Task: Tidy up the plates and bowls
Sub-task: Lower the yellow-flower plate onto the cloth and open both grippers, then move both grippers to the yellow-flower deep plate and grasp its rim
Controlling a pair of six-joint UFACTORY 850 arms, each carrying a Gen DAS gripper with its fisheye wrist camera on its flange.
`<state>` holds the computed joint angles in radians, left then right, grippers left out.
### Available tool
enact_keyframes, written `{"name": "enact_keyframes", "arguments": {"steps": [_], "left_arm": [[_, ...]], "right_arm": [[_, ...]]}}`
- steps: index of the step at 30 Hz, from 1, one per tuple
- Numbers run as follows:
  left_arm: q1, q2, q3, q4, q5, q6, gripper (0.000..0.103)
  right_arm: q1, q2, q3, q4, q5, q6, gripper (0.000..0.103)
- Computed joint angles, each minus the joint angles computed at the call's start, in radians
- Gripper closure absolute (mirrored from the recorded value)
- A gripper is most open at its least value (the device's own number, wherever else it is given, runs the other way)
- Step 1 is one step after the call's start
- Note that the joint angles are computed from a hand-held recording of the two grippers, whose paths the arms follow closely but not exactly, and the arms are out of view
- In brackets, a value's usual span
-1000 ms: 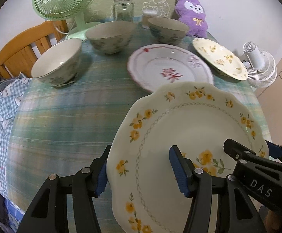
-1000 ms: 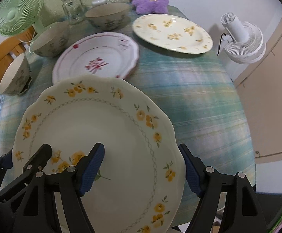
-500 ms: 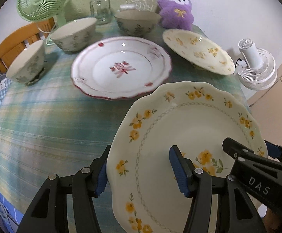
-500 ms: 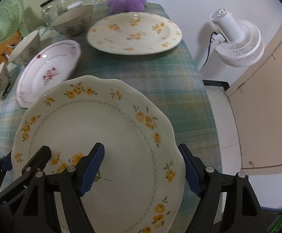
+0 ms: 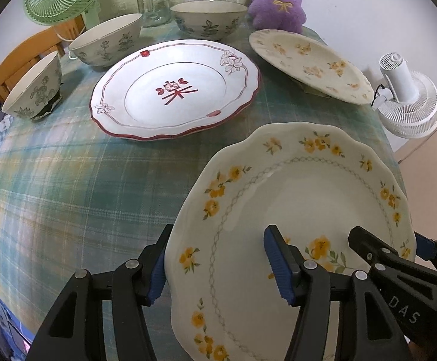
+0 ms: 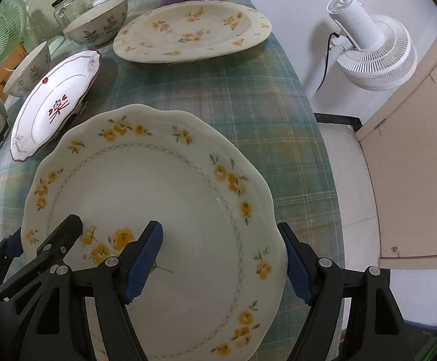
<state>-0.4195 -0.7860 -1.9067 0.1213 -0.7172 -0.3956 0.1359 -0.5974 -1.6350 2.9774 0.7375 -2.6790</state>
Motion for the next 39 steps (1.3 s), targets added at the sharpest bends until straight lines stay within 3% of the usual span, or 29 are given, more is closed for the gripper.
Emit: {"name": "enact_keyframes", "arguments": {"steps": [9, 19, 22, 25, 30, 39], "left_arm": [[-0.006, 0.024, -0.002, 0.038, -0.013, -0.046, 0.024], [0.002, 0.113, 0.020, 0.080, 0.104, 0.023, 0.010], [0.018, 0.100, -0.030, 0.002, 0.101, 0.115, 0.007], [0.022, 0.095, -0.055, 0.015, 0.118, 0.106, 0.000], [0.036, 0.062, -0.121, -0.089, 0.115, 0.221, 0.000], [0.023, -0.086, -0.393, -0.006, 0.039, 0.141, 0.000]], "right_arm": [[-0.009, 0.039, 0.016, -0.016, -0.045, -0.005, 0.023], [0.009, 0.132, 0.027, -0.118, -0.088, 0.165, 0.023], [0.015, 0.147, 0.015, -0.153, -0.075, 0.237, 0.023], [0.020, 0.154, -0.001, -0.195, -0.063, 0.297, 0.023], [0.033, 0.147, -0.037, -0.312, -0.068, 0.378, 0.023], [-0.010, 0.050, -0.196, -0.229, -0.072, 0.231, 0.023]]}}
